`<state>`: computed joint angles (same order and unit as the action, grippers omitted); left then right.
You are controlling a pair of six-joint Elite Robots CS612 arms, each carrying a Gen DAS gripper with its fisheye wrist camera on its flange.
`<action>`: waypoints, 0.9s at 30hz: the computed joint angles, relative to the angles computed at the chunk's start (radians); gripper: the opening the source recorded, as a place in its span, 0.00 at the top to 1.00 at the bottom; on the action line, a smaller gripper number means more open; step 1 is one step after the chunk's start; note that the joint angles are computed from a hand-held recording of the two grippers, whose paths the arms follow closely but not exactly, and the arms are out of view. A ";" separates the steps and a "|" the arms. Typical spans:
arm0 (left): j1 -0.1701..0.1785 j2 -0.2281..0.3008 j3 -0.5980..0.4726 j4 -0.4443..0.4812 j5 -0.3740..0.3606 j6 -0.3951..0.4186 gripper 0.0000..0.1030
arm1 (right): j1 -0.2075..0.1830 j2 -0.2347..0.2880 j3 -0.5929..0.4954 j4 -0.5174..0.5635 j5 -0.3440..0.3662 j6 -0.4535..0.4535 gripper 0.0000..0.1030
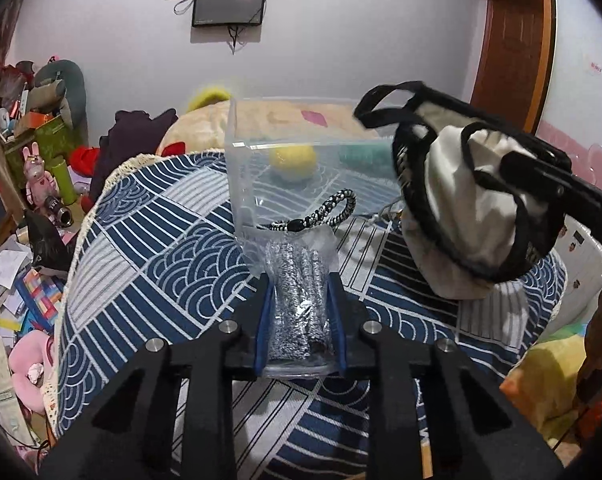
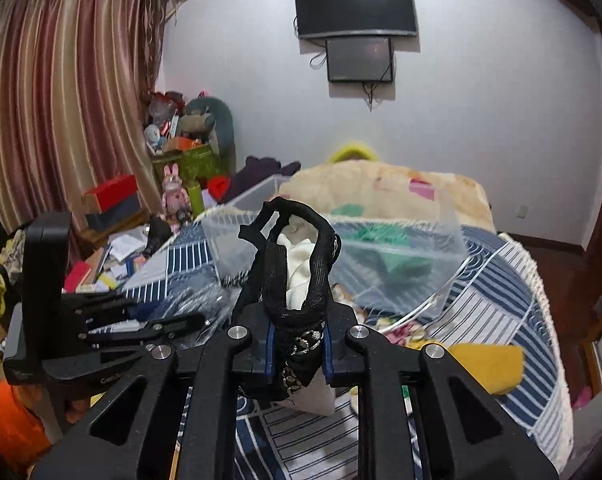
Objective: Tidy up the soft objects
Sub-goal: 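Place the strapped bag into the box with the right tool while the left tool lowers the foil bag in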
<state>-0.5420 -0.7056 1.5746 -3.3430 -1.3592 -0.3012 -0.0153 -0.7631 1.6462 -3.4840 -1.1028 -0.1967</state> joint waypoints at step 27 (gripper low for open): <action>0.008 -0.025 -0.066 -0.111 0.074 0.093 0.77 | 0.007 0.019 -0.086 -0.172 -0.153 0.099 0.85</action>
<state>-0.5344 -0.7304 1.5089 -3.4537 -1.2857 -0.2083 -0.0084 -0.7444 1.5603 -3.6559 -1.2561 -0.0978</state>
